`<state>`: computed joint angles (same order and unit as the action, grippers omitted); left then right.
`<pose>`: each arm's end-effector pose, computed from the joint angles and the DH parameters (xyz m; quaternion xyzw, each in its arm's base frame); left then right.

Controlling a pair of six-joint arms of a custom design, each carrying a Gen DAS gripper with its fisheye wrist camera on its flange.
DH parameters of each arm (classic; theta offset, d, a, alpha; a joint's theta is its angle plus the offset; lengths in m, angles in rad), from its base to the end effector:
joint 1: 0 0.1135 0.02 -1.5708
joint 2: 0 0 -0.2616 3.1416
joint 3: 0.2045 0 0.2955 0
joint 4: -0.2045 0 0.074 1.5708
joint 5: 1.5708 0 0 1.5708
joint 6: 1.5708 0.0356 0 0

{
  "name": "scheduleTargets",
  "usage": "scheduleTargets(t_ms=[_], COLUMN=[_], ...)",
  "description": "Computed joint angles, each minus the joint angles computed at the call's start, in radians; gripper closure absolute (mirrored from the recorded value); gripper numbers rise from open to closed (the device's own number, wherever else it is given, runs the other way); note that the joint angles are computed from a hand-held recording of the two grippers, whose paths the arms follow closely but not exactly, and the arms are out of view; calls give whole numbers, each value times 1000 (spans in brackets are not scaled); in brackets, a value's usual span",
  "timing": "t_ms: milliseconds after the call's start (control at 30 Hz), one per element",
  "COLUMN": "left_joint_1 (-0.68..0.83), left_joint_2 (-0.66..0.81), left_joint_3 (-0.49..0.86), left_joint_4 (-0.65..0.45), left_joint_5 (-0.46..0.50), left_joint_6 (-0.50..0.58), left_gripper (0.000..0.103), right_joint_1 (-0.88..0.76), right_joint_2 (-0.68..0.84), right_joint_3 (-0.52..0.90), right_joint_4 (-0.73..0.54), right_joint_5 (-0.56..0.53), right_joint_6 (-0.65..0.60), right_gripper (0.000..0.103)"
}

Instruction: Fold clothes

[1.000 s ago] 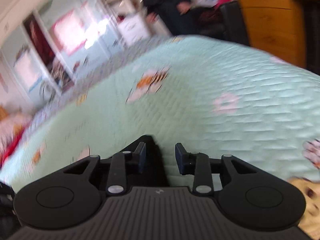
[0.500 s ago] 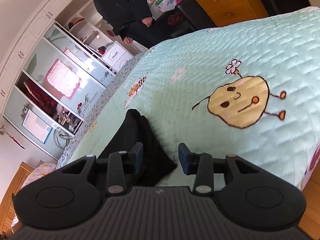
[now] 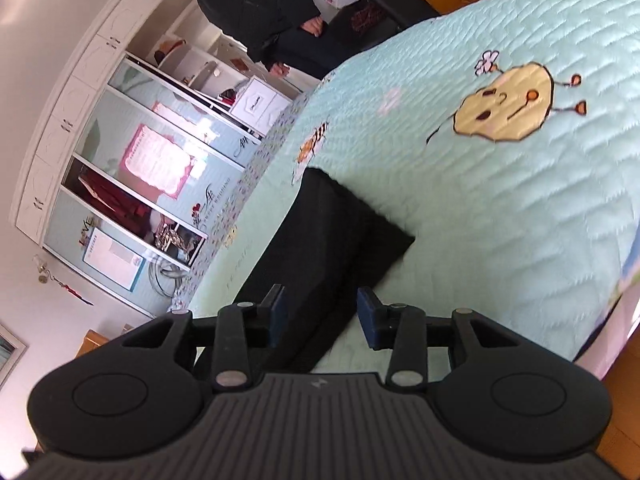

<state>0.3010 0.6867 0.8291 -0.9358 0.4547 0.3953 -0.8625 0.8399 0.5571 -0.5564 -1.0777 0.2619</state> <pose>0.1669 0.0354 0.3043 0.1278 0.8966 -0.0701 0.4182 0.1544 -0.1320 0.2176 0.2720 0.7760 0.3669 0.4350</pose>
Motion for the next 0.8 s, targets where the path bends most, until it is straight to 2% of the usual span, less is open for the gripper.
scheduleTargets(t_ms=[100,267,333,400,633,800], left_joint_1=[-238,-451,-457,-471,-513,-581], left_joint_2=[-182,-211,-216,-227,-269,-334], left_joint_3=[-127,-199,-207,-216,-250,-317], left_joint_4=[30,103,103,99,123,163], left_joint_5=[-168,-362,-365,-396,-509,-596], left_joint_6=[9,-15,17,46,99,214], left_gripper=[43,43,43,43,42,41], right_joint_1=[6,30,33,33,64,106], right_joint_2=[-43,-125,-162,-172,-165,-188], right_joint_3=[-5,-11,-14,-19,-35,-27], right_joint_4=[-56,-124,-148,-161,-155,-139], right_joint_5=[3,27,32,30,57,88], right_joint_6=[-12,-24,-38,-48,-38,-21], right_gripper=[60,60,60,53,53,53])
